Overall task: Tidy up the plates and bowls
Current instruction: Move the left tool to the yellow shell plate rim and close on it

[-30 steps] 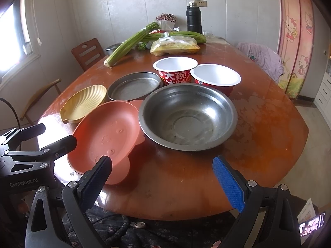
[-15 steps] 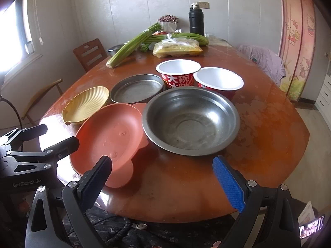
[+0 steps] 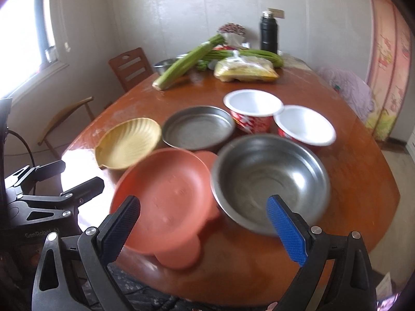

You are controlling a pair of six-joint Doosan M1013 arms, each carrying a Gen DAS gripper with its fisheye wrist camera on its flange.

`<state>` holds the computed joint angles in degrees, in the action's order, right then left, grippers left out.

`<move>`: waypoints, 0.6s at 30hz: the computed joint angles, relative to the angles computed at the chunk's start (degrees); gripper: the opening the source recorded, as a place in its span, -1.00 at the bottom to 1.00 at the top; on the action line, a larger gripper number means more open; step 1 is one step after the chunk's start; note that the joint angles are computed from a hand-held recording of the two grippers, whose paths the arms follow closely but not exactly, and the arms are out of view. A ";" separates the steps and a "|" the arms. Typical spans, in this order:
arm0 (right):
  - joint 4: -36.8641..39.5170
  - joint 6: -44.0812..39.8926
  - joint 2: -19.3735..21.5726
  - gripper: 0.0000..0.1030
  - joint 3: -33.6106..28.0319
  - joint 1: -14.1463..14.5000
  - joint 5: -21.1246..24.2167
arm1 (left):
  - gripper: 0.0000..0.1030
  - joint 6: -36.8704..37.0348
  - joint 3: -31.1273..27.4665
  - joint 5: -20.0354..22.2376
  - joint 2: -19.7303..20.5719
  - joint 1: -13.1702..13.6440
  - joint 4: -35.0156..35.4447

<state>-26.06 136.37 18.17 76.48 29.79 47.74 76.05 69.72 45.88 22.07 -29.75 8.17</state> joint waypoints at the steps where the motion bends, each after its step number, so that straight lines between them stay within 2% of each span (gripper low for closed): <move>1: 1.71 -2.29 0.74 0.91 -1.27 -0.23 0.07 | 0.96 -0.17 -0.13 0.00 0.06 0.46 -0.29; 6: 8.38 -10.45 4.18 0.91 -6.68 -1.34 -0.21 | 0.96 -3.46 -1.13 0.37 0.68 2.52 1.22; 11: 12.98 -15.91 8.56 0.91 -13.50 -2.18 3.51 | 0.96 -3.44 -3.30 2.09 2.47 4.67 -0.20; 15: 19.65 -20.26 11.49 0.91 -17.78 -3.02 5.30 | 0.96 -2.17 -6.19 3.91 4.49 5.78 -0.35; 18: 22.11 -20.93 14.49 0.88 -22.19 -3.28 9.26 | 0.96 0.99 -8.98 5.00 6.26 6.81 -3.27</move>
<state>-3.94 115.44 32.66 54.29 26.51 57.00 77.04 60.74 50.89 28.33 -22.94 4.90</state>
